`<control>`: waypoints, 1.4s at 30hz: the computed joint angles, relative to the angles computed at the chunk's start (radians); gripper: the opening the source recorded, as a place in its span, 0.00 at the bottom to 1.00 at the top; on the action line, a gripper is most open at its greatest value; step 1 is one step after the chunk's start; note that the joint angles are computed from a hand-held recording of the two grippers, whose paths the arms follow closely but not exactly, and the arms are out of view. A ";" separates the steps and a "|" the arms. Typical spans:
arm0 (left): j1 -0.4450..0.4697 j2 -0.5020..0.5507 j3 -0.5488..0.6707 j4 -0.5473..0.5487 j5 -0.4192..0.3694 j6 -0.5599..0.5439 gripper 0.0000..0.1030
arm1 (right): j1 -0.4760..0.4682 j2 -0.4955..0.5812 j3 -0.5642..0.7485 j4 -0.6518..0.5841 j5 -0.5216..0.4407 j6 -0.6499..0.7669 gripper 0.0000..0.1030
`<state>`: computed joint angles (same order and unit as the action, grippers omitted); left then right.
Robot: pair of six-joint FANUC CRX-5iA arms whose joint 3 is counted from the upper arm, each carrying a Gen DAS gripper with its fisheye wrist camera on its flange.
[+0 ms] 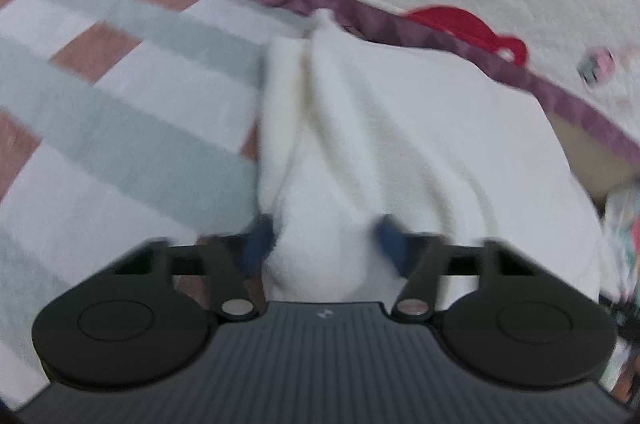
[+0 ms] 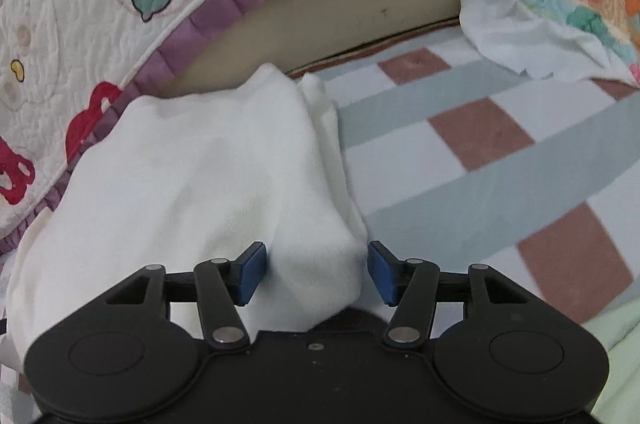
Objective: Fold clothes
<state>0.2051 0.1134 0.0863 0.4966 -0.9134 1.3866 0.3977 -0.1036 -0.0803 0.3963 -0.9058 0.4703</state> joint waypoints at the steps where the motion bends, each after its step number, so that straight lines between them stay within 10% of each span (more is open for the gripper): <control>1: -0.006 -0.010 -0.006 -0.008 0.014 -0.021 0.10 | 0.000 -0.005 -0.012 -0.003 0.017 -0.012 0.60; 5: -0.013 -0.127 -0.059 -0.067 0.122 -0.028 0.10 | 0.003 -0.011 -0.033 0.014 0.047 -0.014 0.54; 11: -0.043 -0.062 0.069 -0.272 -0.152 0.234 0.17 | 0.009 0.000 -0.006 0.028 -0.009 0.060 0.54; 17: -0.035 -0.081 0.113 -0.390 -0.168 0.379 0.27 | 0.005 -0.003 0.007 0.004 -0.036 0.053 0.56; 27: 0.090 -0.077 -0.007 -0.015 -0.242 0.326 0.45 | 0.016 -0.021 0.061 -0.029 -0.171 -0.015 0.58; 34: 0.076 -0.066 -0.024 0.029 -0.277 0.289 0.48 | -0.024 -0.142 -0.078 -0.181 0.101 -0.192 0.61; 42: 0.096 -0.069 -0.075 0.112 -0.261 0.301 0.47 | -0.031 -0.092 -0.083 -0.187 0.129 -0.274 0.63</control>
<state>0.3013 0.0446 0.0110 0.6086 -1.1743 1.6879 0.3664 -0.1956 -0.1630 0.2092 -0.7769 0.1959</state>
